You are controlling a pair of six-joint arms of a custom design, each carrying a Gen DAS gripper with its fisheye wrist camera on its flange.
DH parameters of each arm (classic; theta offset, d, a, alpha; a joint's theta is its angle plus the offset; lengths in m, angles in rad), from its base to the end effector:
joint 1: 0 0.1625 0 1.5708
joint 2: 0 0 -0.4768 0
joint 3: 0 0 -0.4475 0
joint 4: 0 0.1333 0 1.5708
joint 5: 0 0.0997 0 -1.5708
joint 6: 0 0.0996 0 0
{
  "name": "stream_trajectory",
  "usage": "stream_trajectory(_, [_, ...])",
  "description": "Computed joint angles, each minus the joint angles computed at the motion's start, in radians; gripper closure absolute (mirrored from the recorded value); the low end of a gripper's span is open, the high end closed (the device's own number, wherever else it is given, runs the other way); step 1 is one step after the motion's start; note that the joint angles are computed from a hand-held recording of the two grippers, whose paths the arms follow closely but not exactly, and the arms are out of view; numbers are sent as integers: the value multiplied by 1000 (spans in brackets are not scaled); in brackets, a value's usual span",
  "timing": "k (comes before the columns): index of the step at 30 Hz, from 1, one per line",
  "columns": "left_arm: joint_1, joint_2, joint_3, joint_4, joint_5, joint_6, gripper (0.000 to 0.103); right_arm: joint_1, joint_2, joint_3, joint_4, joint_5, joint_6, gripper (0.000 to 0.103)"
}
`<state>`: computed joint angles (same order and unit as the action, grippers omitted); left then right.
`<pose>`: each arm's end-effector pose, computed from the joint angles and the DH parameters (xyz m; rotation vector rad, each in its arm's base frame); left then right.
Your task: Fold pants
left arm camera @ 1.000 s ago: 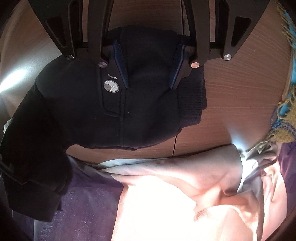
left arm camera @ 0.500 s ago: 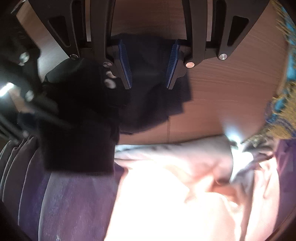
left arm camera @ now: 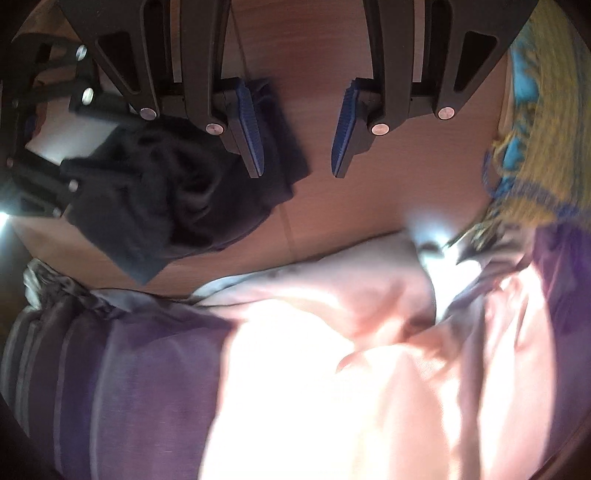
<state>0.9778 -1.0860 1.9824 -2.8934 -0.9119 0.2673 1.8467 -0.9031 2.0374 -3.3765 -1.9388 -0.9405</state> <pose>-0.1882 -0.6268 0.2043 0.8675 2.3308 -0.6671 0.2628 -0.5703 0.1206 1.2967 -2.1469 0.6735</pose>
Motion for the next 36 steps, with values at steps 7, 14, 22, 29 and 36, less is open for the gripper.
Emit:
stream_trajectory(7, [27,31,-96,120,-200,85,65,18,-15,50,-159,-46,150,57])
stream_trajectory(14, [74,108,-244,330,-342,42,65,-13,21,10,-167,-127,306,57])
stream_trajectory(22, [92,160,-325,469,-409,44,70,-60,3,-4,13,-98,427,73])
stream_trajectory(29, [79,124,-284,418,-445,69,97,-37,-5,0,-5,-140,379,91])
stream_trajectory(36, [69,56,-241,442,-436,53,97,2,-75,17,61,-103,415,92])
